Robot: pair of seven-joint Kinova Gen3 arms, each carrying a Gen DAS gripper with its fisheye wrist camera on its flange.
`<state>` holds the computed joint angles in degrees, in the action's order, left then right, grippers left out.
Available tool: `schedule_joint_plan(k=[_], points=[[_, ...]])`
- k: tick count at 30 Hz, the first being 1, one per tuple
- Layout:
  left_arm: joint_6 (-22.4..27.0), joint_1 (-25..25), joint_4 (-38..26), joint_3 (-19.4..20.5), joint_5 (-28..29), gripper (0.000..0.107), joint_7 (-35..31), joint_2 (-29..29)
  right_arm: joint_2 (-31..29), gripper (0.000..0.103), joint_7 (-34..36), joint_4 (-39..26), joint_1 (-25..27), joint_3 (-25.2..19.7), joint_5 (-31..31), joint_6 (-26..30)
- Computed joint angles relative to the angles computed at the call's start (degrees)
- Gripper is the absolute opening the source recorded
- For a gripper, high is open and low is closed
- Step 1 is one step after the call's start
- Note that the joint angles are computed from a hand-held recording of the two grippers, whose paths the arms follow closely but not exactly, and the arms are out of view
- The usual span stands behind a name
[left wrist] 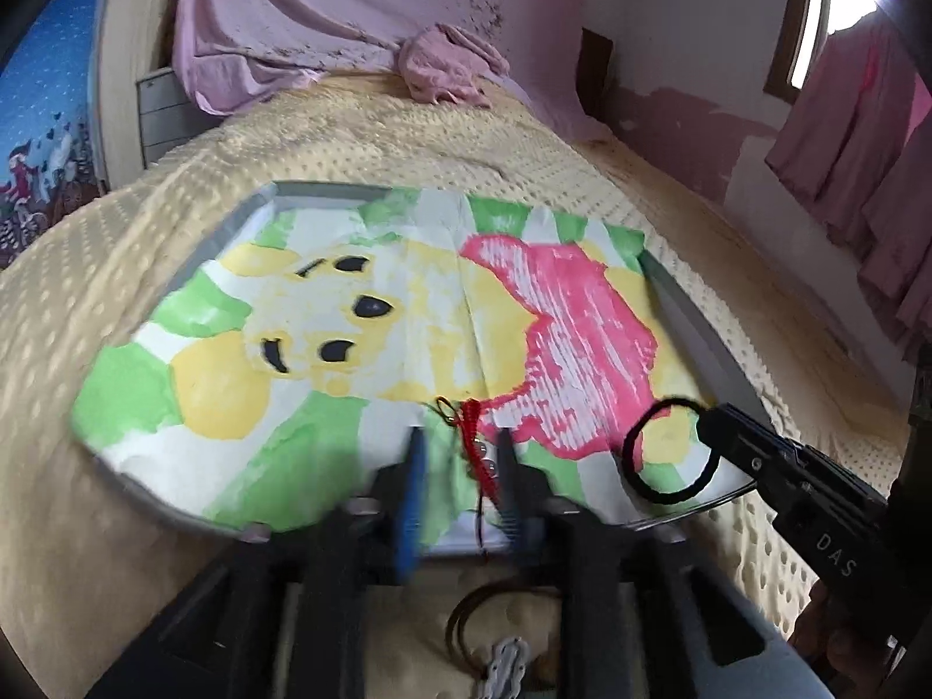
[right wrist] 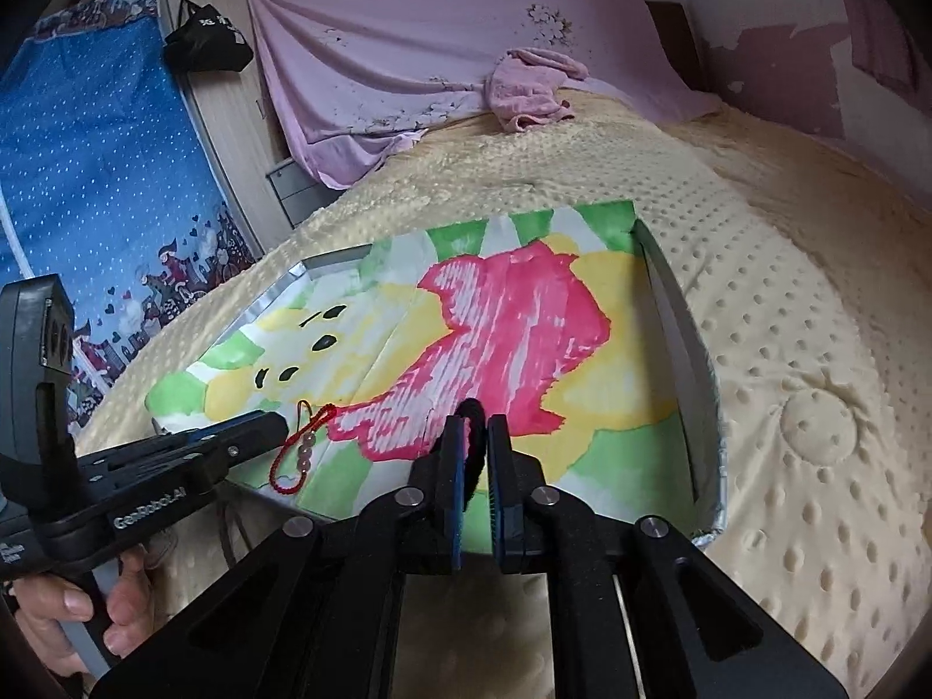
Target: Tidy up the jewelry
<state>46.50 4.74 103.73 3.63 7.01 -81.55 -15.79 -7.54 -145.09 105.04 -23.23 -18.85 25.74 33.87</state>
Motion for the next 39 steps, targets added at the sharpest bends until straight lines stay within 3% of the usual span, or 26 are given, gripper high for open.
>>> schedule_joint_plan(k=[1, 3, 8, 10, 13, 18, 23, 39], points=[[-0.8, -1.1, 0.5, 0.8, -0.3, 0.056, 0.8, -0.6, -0.2, 0.015, -0.7, 0.0, 0.1, -0.5, 1.0, 0.6], [-3.9, -1.6, 3.0, 0.8, -1.5, 0.068, 3.4, -3.9, -1.0, 0.031, -2.1, 0.3, 0.1, -1.0, 2.5, 1.4], [-5.8, -1.8, 5.9, -0.7, -1.0, 0.072, 3.3, -8.8, -5.5, 0.044, -7.5, 3.1, 2.7, -4.8, 6.3, 0.9], [-7.2, -3.0, 8.0, -0.1, -2.2, 0.087, 4.0, -12.0, -7.9, 0.053, -10.4, 4.2, 4.8, -7.6, 8.5, 1.2], [-7.9, -3.8, 10.3, 0.1, -3.1, 0.096, 4.8, -16.4, -11.7, 0.072, -11.4, 5.1, 7.3, -11.4, 9.7, 1.8], [-6.6, -5.2, 12.7, 0.5, -4.3, 0.101, 5.2, -23.8, -17.9, 0.093, -10.5, 5.8, 11.1, -16.7, 8.4, 2.6], [-4.2, -6.2, 14.0, 0.0, -5.6, 0.103, 4.7, -30.8, -24.1, 0.095, -8.4, 6.1, 14.6, -21.6, 5.7, 3.5], [7.4, -6.0, 14.7, -3.3, -6.4, 0.103, 0.6, -47.7, -36.4, 0.097, -0.6, 5.2, 17.8, -27.3, -10.8, 9.9]])
